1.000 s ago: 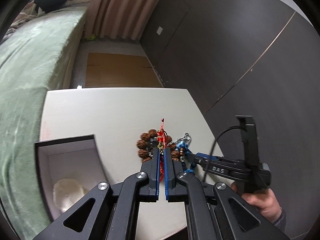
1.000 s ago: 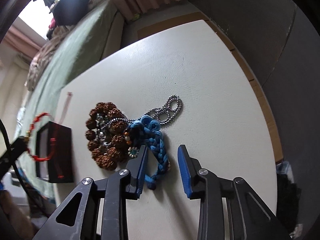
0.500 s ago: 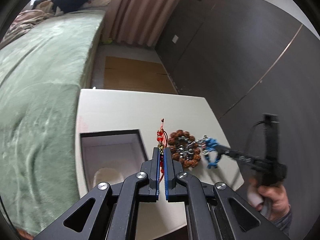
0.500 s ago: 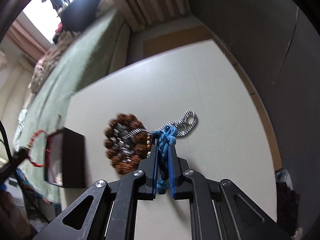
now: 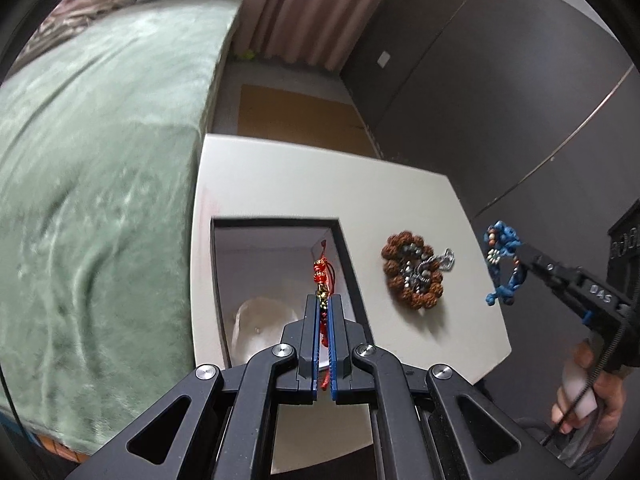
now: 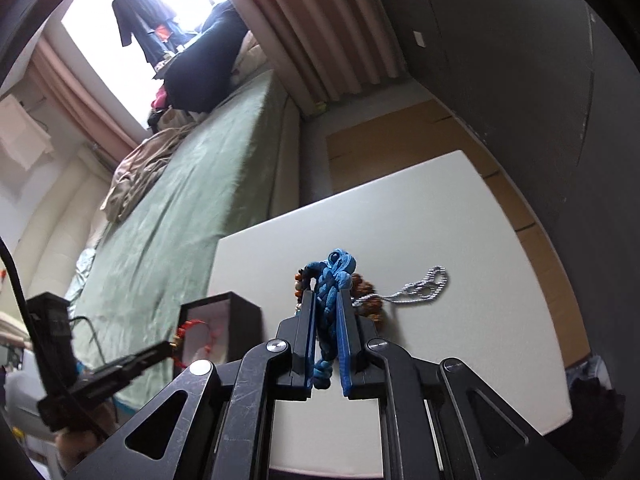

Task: Organize jewelry
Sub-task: 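Open the left tool to drop the red bracelet into the box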

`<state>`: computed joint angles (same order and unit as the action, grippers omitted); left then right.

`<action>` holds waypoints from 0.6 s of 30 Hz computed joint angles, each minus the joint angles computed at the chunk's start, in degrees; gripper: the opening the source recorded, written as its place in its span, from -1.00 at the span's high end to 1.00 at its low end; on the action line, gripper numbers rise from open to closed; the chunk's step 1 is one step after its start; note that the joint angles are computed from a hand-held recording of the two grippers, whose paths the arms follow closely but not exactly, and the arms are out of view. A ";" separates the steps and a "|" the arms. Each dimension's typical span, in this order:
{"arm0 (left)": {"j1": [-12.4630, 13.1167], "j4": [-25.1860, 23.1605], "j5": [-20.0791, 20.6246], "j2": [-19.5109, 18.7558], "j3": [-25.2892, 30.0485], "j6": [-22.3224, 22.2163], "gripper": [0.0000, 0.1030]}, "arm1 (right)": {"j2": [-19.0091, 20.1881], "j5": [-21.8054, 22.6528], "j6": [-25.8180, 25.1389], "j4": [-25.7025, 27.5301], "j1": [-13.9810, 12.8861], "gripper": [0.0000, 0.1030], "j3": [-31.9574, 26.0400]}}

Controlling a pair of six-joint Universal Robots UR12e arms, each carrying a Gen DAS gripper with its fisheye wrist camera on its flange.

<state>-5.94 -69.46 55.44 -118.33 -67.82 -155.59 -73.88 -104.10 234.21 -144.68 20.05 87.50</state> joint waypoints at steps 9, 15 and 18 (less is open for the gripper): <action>-0.75 0.33 7.59 -1.54 1.92 -3.39 0.86 | 3.02 5.00 -1.61 -3.79 0.12 0.79 -2.42; 0.43 3.79 4.82 -1.23 1.58 -6.21 0.84 | 5.30 11.23 -3.73 -8.80 0.09 0.79 -3.89; 1.07 6.92 4.00 -0.95 1.07 -8.60 0.84 | 6.86 13.28 -4.53 -9.15 0.35 0.79 -5.55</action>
